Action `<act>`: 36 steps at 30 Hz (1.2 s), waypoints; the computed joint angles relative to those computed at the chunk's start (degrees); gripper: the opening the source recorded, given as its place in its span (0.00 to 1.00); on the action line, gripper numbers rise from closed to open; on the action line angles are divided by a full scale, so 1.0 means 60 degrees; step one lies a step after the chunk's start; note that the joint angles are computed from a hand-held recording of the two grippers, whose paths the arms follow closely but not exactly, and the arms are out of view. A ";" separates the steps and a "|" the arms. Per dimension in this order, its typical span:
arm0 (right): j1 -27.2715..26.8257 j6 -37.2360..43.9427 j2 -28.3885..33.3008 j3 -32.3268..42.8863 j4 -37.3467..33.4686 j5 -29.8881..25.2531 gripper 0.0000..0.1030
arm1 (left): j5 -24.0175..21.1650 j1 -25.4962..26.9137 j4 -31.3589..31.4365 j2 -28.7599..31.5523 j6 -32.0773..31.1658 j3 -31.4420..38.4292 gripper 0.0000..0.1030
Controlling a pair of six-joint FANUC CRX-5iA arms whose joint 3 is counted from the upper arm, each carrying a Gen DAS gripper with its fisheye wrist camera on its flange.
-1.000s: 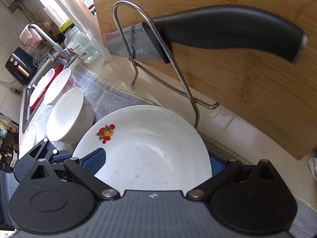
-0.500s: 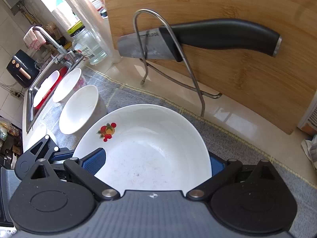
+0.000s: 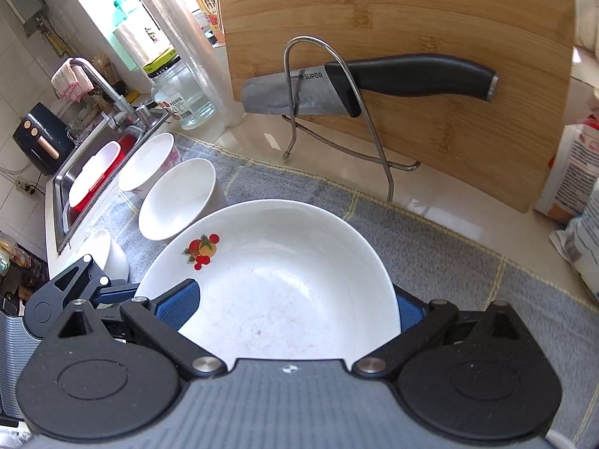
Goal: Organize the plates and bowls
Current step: 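Carry the red-flower plate with the right gripper toward the plate stack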
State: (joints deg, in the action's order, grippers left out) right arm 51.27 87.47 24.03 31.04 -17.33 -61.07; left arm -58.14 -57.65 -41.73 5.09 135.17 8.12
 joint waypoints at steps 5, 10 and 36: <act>0.0177 -0.0224 -0.0472 -0.0623 0.0236 0.0335 1.00 | -0.0029 -0.0044 0.0083 0.0009 -0.0281 0.0111 0.99; 0.0312 -0.0456 -0.0966 -0.1330 0.0472 0.0790 1.00 | -0.0043 -0.0145 0.0135 0.0039 -0.0460 0.0218 0.99; 0.0484 -0.2852 -0.3455 -0.4697 0.2151 0.2336 1.00 | 0.1349 0.0047 0.1312 0.0740 -0.2466 0.0785 0.99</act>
State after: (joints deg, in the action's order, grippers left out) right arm 54.18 70.36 3.30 2.85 -4.42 -47.05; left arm -50.05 -57.37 -33.85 9.52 120.38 12.83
